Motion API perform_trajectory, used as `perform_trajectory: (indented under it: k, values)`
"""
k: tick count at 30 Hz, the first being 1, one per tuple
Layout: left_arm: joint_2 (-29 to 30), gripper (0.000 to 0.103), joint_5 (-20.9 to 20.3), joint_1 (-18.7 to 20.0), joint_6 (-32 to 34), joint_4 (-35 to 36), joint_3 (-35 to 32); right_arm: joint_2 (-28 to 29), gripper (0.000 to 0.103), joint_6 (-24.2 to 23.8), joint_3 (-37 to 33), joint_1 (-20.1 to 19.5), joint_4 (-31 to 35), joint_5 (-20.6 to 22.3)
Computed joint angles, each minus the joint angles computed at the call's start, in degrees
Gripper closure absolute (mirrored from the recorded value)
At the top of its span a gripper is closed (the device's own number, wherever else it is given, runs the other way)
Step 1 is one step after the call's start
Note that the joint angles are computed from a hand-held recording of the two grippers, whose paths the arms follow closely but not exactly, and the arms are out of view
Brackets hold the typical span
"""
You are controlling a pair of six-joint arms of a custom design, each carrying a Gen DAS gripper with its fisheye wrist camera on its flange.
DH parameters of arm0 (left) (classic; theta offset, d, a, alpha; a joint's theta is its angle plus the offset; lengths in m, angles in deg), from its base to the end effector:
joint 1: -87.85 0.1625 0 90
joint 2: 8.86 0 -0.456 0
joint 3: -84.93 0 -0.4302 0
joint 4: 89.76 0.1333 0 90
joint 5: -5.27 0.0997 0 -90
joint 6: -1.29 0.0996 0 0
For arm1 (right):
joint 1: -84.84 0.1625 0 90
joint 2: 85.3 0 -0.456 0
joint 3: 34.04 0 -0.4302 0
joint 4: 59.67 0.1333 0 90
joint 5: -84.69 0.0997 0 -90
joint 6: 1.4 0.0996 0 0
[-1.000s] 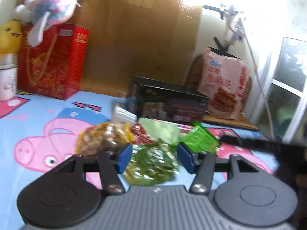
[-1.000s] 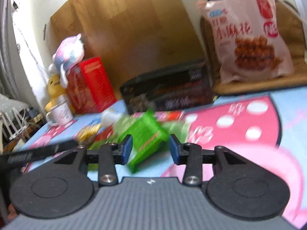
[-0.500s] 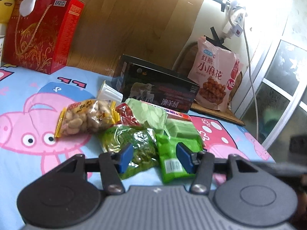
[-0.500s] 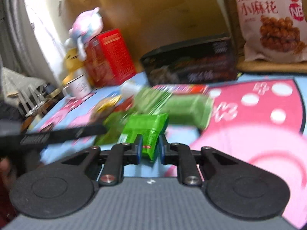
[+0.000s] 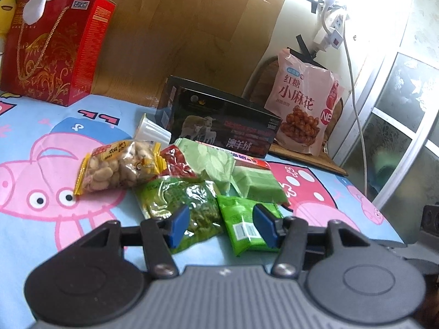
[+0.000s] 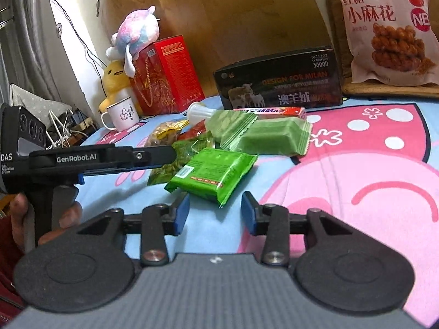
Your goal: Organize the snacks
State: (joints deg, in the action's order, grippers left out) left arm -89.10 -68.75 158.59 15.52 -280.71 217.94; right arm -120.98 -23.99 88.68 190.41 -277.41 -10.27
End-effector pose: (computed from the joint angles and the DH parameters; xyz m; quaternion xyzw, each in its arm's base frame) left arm -0.0051 -0.5018 0.2798 0.2061 0.8821 -0.4094 0.1090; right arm 0.2632 -0.4799 -0.0114 0.2920 -0.8902 0.3443 0.0618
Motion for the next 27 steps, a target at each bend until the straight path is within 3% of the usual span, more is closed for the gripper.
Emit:
perform_trajectory:
  k: [4, 27]
  values:
    - [-0.1, 0.051, -0.5, 0.2, 0.0, 0.7, -0.2, 0.0, 0.054, 0.2, 0.1, -0.4, -0.4, 0.6]
    - [-0.2, 0.049, -1.3, 0.6, 0.0, 2.6, -0.7, 0.4, 0.05, 0.1, 0.0, -0.1, -0.7, 0.5]
